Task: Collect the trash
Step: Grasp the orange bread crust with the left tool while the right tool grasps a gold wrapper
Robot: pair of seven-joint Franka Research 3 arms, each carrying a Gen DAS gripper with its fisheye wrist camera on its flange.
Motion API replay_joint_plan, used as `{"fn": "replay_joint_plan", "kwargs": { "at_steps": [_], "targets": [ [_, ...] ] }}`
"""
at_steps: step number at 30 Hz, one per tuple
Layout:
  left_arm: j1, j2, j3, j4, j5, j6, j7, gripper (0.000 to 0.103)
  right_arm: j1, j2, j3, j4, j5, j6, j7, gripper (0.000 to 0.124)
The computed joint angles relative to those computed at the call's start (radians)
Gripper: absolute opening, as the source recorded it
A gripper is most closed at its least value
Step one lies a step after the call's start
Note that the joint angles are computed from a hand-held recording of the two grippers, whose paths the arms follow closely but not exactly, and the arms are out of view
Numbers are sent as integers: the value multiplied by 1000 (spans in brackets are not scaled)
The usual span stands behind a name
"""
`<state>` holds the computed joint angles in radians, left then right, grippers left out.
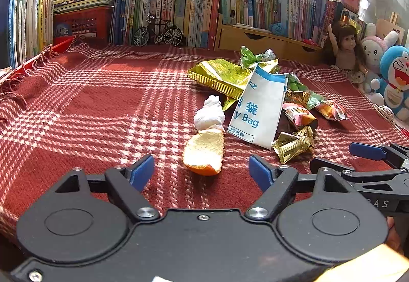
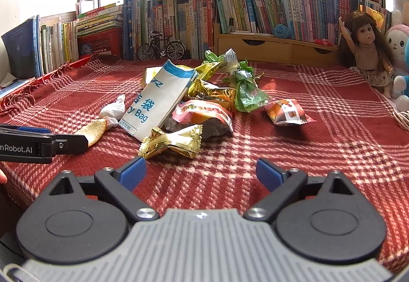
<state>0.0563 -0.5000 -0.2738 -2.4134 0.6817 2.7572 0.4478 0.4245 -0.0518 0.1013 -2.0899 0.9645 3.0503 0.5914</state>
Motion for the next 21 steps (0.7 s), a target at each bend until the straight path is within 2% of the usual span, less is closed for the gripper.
{"fn": "replay_joint_plan", "kwargs": {
  "at_steps": [6, 12, 16, 19, 21],
  "targets": [
    [-17, 24, 36, 3, -36, 42, 52, 62, -10, 40, 10, 59, -44, -47, -7, 88],
    [-10, 14, 43, -20, -71, 73, 72, 59, -29, 88, 24, 128, -117, -115, 76, 81],
    [-9, 19, 42, -24, -86, 91, 91, 58, -37, 110, 27, 143, -247, -142, 198, 64],
    [-5, 27, 37, -24, -88, 111, 103, 57, -49, 96, 38, 131, -201, -145, 174, 50],
    [-4, 39, 34, -18, -92, 117, 111, 57, -50, 80, 39, 115, -181, -137, 149, 48]
  ]
}}
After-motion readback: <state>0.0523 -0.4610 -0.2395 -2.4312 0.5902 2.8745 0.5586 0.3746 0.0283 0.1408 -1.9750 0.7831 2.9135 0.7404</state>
